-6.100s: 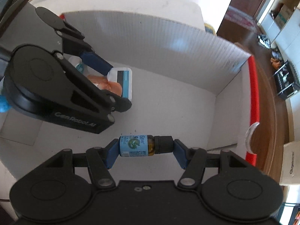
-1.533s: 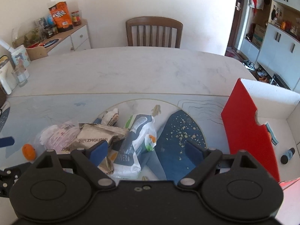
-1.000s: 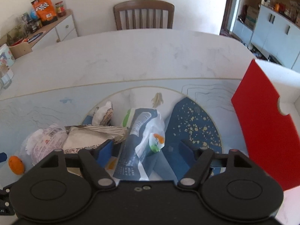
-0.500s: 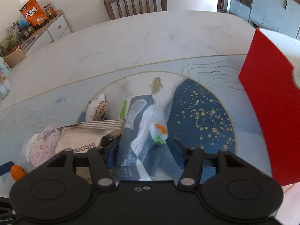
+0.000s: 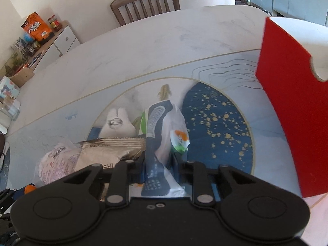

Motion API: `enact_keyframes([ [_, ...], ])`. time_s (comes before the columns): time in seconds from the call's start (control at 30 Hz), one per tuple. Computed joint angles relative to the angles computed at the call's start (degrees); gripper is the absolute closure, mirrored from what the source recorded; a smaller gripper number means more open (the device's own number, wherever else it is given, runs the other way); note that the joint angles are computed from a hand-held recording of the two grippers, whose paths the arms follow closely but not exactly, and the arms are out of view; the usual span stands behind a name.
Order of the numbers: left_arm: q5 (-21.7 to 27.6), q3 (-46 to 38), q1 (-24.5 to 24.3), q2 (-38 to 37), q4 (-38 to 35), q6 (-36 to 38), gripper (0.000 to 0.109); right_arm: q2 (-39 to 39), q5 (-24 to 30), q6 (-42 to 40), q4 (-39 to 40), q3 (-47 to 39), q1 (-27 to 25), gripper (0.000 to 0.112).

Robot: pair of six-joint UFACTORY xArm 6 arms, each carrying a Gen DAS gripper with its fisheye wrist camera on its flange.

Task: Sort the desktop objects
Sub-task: 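Grasp the orange with the left gripper while the right gripper grasps the white-and-grey bag, then carry the orange and the white-and-grey bag over the red box with both grippers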

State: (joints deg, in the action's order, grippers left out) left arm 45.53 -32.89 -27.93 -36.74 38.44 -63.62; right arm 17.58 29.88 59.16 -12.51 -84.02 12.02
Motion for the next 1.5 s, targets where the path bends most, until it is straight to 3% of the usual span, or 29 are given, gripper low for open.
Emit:
enact_keyframes([
  [0.2,1.82,-0.65,-0.68,0.15,0.29,-0.38,0.072,-2.91,-1.47,1.45,-1.43,4.24,-0.56,0.090],
  [0.87,7.15,-4.81,-8.22,-0.10,2.02,-6.33,0.073,-18.13,-6.29,8.83,-8.94,19.56,-0.62,0.091],
  [1.23,7.88,-15.22,-12.80,8.24,2.35,-6.81,0.073,-26.68,-8.42,9.32,-8.78,27.25,-1.45,0.091],
  [1.5,5.94,-24.47,-14.76,16.68,2.30,-5.38,0.073,-32.46,-9.68,4.44,-4.78,31.81,-3.20,0.091],
])
